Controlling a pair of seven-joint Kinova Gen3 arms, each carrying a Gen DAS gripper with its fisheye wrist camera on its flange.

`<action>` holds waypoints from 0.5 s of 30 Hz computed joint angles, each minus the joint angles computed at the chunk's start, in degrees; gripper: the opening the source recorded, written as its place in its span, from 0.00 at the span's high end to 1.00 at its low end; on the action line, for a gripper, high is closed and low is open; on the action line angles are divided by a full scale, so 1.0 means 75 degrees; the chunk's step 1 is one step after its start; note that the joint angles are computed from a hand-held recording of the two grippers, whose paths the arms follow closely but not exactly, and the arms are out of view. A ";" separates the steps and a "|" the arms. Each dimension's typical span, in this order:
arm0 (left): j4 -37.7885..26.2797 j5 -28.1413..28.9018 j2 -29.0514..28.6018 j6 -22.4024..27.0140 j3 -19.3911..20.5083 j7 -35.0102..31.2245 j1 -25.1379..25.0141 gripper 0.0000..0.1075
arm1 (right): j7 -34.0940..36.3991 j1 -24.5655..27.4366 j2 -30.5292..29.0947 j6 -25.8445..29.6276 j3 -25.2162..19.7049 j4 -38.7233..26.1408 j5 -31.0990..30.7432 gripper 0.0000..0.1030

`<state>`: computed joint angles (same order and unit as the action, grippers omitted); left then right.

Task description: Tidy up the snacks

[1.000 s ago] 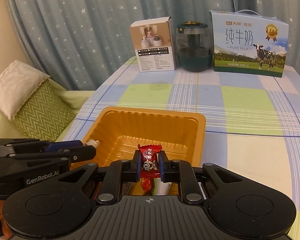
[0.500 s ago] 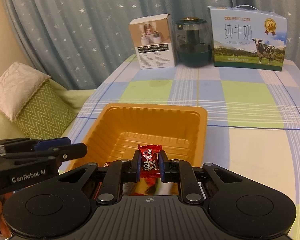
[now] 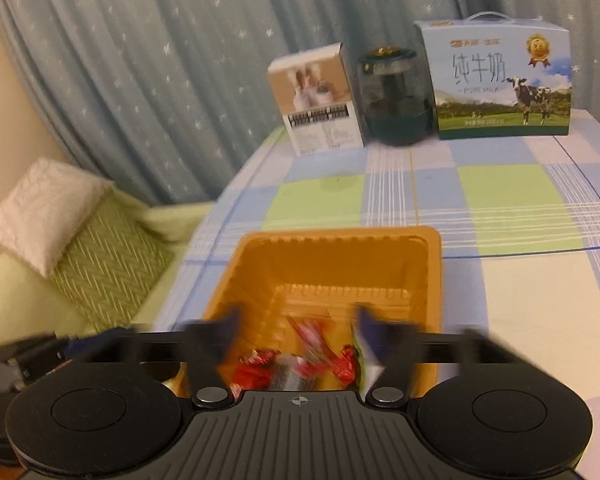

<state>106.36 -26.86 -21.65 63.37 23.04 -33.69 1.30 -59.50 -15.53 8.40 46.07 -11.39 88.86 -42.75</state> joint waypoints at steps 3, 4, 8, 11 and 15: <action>0.0040 -0.0035 -0.0081 0.0093 0.0114 0.0098 -0.0039 0.25 | -0.0229 -0.0209 -0.0158 -0.0070 0.0229 0.0033 0.0288 0.29; 0.0055 -0.0049 -0.0109 0.0111 0.0156 0.0142 -0.0057 0.23 | -0.0289 -0.0062 -0.0196 -0.0083 0.0102 0.0062 0.0328 0.29; 0.0046 -0.0099 -0.0156 0.0255 0.0363 0.0264 -0.0105 0.13 | -0.0678 -0.0103 -0.0400 -0.0140 0.0197 0.0192 0.0732 0.29; -0.0013 -0.0057 -0.0153 0.0425 0.0480 0.0347 -0.0088 0.09 | -0.0957 -0.0169 -0.0554 -0.0102 0.0258 0.0270 0.1151 0.29; -0.0142 -0.0055 -0.0108 0.0730 0.0717 0.0517 -0.0052 0.06 | -0.1252 -0.0257 -0.0823 0.0063 0.0319 0.0408 0.1680 0.29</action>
